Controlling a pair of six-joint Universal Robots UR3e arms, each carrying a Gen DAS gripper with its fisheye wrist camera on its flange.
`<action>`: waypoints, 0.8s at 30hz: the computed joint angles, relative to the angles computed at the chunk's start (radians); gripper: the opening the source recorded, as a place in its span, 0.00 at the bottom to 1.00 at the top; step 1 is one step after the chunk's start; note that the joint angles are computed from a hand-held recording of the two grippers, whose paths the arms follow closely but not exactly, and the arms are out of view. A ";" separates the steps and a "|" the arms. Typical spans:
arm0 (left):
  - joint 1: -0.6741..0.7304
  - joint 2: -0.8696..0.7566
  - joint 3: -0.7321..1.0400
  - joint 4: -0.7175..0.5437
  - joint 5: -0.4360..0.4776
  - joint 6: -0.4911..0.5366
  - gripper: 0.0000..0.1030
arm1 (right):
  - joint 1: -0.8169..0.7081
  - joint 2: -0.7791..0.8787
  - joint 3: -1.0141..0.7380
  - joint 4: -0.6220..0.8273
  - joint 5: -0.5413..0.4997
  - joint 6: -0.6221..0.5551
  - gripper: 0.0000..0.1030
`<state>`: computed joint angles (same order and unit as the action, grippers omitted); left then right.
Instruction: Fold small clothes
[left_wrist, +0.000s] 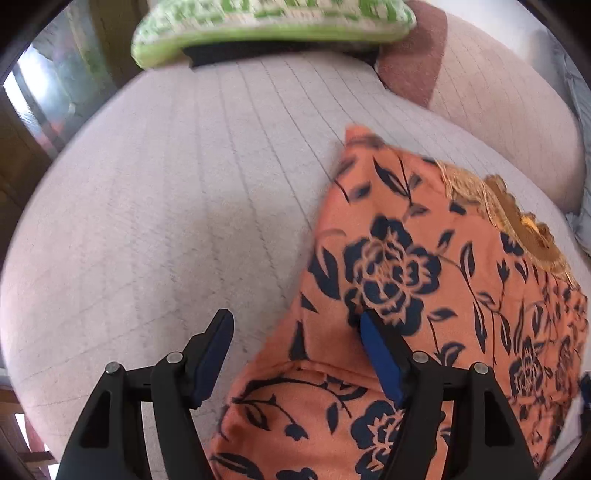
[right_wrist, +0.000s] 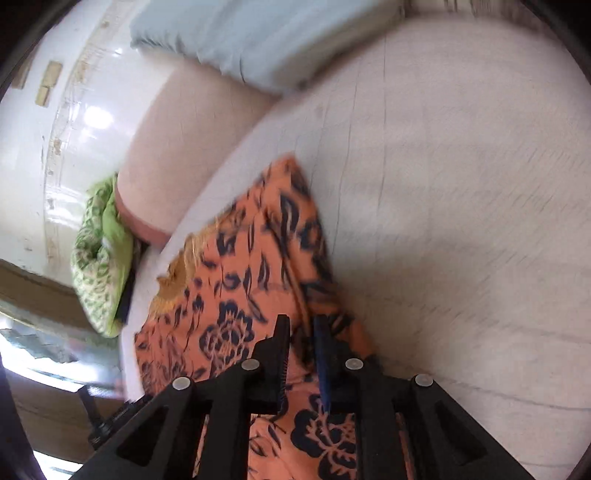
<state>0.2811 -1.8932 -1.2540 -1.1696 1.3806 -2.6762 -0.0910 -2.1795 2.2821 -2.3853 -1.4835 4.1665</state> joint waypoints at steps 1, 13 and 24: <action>0.000 0.036 -0.047 0.054 0.001 0.000 0.70 | 0.042 0.052 -0.051 -0.029 -0.033 -0.034 0.17; -0.138 0.153 -0.287 0.232 0.097 0.103 0.73 | 0.178 0.501 -0.382 0.033 -0.065 -0.184 0.15; 0.082 0.672 -0.478 0.100 -0.274 0.183 0.84 | 0.734 0.531 -0.760 0.244 -0.650 0.006 0.16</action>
